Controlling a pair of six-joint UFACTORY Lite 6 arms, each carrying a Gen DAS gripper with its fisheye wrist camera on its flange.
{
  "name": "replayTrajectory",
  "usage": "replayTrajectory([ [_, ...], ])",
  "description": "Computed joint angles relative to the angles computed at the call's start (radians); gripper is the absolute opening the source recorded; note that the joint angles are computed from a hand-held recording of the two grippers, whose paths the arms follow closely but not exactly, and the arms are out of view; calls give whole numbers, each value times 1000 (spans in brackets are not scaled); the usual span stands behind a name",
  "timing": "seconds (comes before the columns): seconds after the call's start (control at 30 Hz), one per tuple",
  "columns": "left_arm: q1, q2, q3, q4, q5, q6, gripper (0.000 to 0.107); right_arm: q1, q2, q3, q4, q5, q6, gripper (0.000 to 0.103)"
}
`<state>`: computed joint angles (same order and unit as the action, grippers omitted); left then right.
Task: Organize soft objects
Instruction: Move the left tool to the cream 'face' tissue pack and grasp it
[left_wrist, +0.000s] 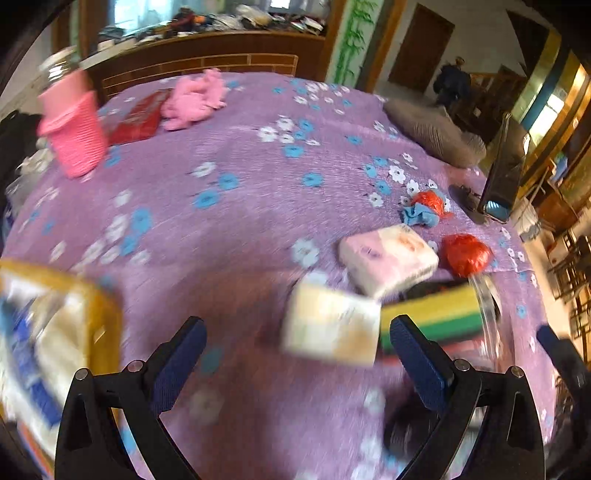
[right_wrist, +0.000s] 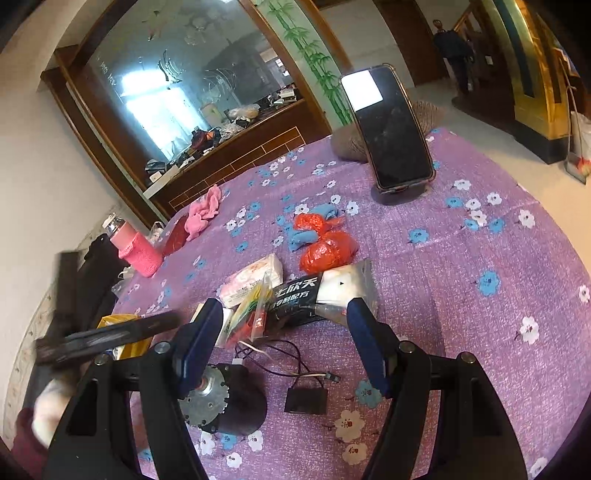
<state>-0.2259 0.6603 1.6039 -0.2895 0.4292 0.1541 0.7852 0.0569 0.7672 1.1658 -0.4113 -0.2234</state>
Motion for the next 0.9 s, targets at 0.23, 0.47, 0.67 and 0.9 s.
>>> replayTrajectory([
  [0.23, -78, 369, 494, 297, 228, -156, 97, -24, 27, 13, -17, 32, 25, 69],
  [0.47, 11, 151, 203, 62, 264, 145, 70, -36, 53, 25, 43, 44, -13, 69],
  [0.67, 95, -89, -122, -21, 233, 333, 70, -40, 72, 34, 65, 58, -29, 69],
  [0.9, 44, -241, -320, -16, -30, 456, 81, -38, 70, 27, 102, 44, -48, 69],
])
